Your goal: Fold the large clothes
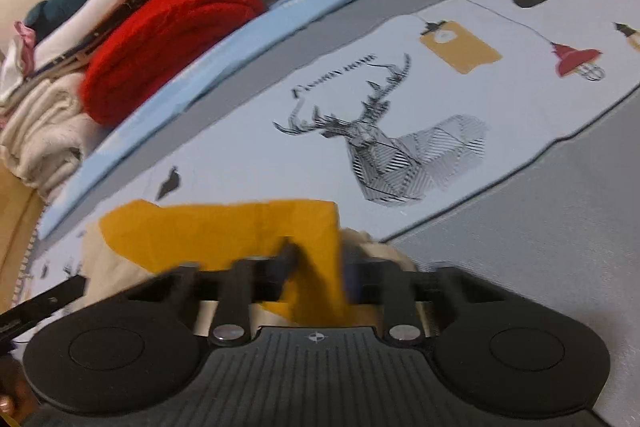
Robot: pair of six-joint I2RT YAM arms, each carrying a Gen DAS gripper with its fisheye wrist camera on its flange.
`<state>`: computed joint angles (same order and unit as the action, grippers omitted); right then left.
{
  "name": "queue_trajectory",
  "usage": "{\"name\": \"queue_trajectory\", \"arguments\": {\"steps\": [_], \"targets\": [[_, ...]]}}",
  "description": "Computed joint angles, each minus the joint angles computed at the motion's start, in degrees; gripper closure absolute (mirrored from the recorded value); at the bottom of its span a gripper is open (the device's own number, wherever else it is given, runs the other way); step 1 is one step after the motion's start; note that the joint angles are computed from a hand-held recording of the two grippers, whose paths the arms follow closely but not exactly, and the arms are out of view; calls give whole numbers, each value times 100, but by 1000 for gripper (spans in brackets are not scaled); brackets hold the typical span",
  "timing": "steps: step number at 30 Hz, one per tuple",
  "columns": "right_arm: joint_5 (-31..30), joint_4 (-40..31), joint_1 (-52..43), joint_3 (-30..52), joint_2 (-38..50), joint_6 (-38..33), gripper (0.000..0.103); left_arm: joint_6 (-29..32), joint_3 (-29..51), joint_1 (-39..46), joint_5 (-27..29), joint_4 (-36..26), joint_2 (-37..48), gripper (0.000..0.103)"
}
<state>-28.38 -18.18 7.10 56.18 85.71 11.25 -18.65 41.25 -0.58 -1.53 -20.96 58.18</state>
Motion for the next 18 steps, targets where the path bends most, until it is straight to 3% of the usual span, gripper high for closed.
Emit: {"name": "queue_trajectory", "arguments": {"steps": [2,4,6,11,14,18], "targets": [[186,174,33,-89,-136,84,102,60,90,29,-46,89,309,59],[565,158,84,-9,-44,84,102,163,151,20,-91,160,654,75],[1097,-82,210,155,208,-25,102,227,134,-90,-244,243,944,81],[1668,-194,495,225,472,-137,102,400,64,-326,-620,306,1032,81],[1908,-225,617,195,357,-180,100,340,359,-126,-318,-333,633,71],[2236,-232,579,95,-186,-387,80,834,783,468,884,-1260,-324,71]]}}
